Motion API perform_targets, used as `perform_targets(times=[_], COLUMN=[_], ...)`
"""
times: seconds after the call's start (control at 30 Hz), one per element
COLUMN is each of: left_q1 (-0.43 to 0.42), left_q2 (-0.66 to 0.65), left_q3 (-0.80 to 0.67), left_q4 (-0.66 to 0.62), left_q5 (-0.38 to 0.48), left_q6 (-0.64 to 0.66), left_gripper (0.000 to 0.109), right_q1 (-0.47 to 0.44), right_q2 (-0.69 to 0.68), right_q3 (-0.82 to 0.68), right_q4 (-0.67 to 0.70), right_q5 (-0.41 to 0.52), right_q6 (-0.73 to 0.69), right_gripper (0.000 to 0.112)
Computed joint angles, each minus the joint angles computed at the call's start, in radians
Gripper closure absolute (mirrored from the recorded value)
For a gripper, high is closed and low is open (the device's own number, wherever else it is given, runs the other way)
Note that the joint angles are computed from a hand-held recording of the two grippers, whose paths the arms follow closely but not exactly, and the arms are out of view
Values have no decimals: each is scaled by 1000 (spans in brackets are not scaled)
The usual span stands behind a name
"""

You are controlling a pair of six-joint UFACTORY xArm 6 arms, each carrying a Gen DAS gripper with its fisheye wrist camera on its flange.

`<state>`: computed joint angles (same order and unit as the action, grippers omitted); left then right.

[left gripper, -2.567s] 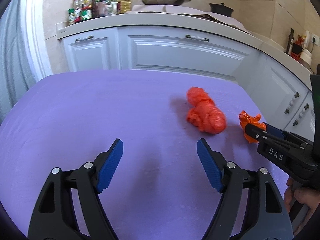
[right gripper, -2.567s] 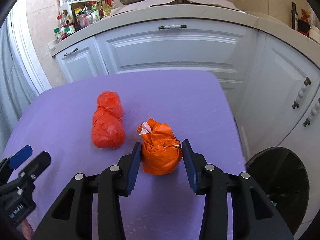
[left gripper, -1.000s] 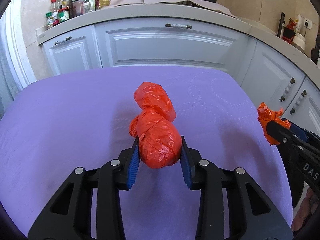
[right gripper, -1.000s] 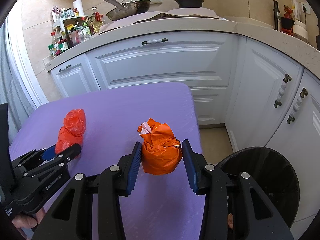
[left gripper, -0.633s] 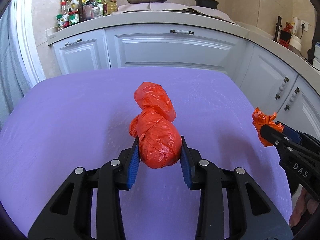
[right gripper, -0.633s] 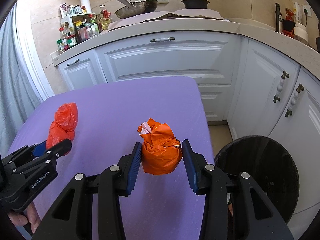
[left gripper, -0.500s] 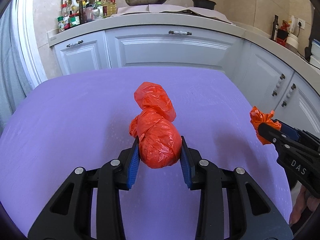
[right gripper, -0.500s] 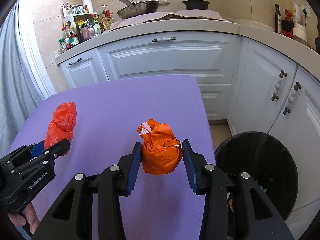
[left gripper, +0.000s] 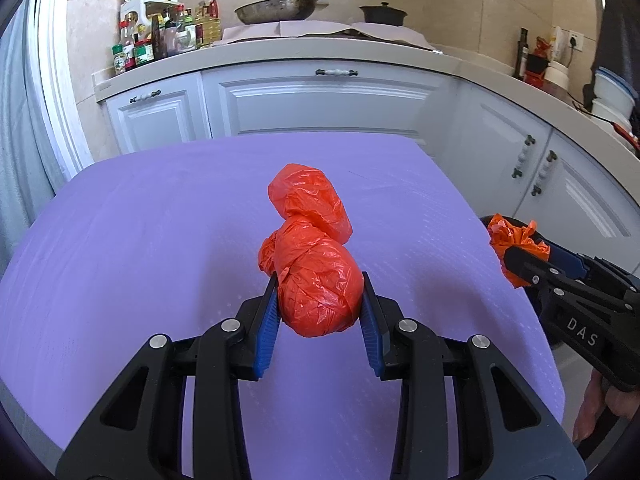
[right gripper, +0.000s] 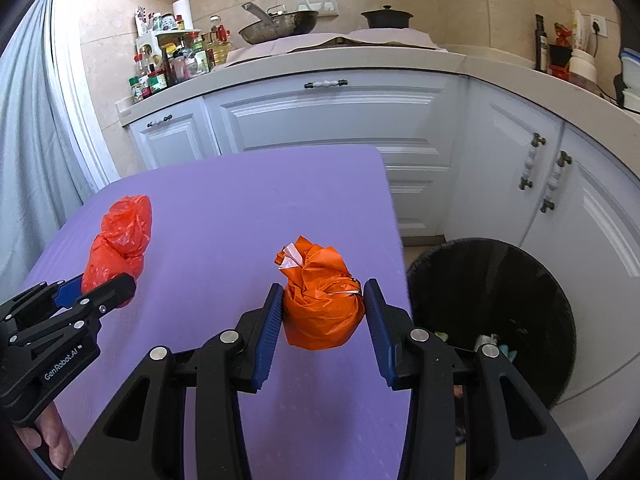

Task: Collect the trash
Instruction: 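Carry both orange bags over the bin with both grippers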

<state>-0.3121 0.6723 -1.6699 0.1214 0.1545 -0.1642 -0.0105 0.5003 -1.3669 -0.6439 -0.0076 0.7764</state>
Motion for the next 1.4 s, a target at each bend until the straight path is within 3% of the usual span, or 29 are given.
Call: perform_targets(times=[0.27, 0.57, 0.97, 1.4], left_q1=[-38, -106, -200, -254], left_q2=[-64, -59, 20, 263], left_q3=[98, 87, -51, -423], left_q4=[-59, -176, -287, -170], left_q5=[-39, -44, -4, 152], left_q6=[56, 185, 329, 250], left_gripper=[73, 73, 73, 73], right_q1=[-63, -124, -206, -273], right_q2=[-89, -165, -236, -197], right_q3=[66, 122, 177, 120], right_q4=[-496, -809, -1016, -1087], right_q5=[-1, 26, 70, 79], right_q6=[465, 784, 1020, 1091], right_gripper=[71, 71, 71, 71])
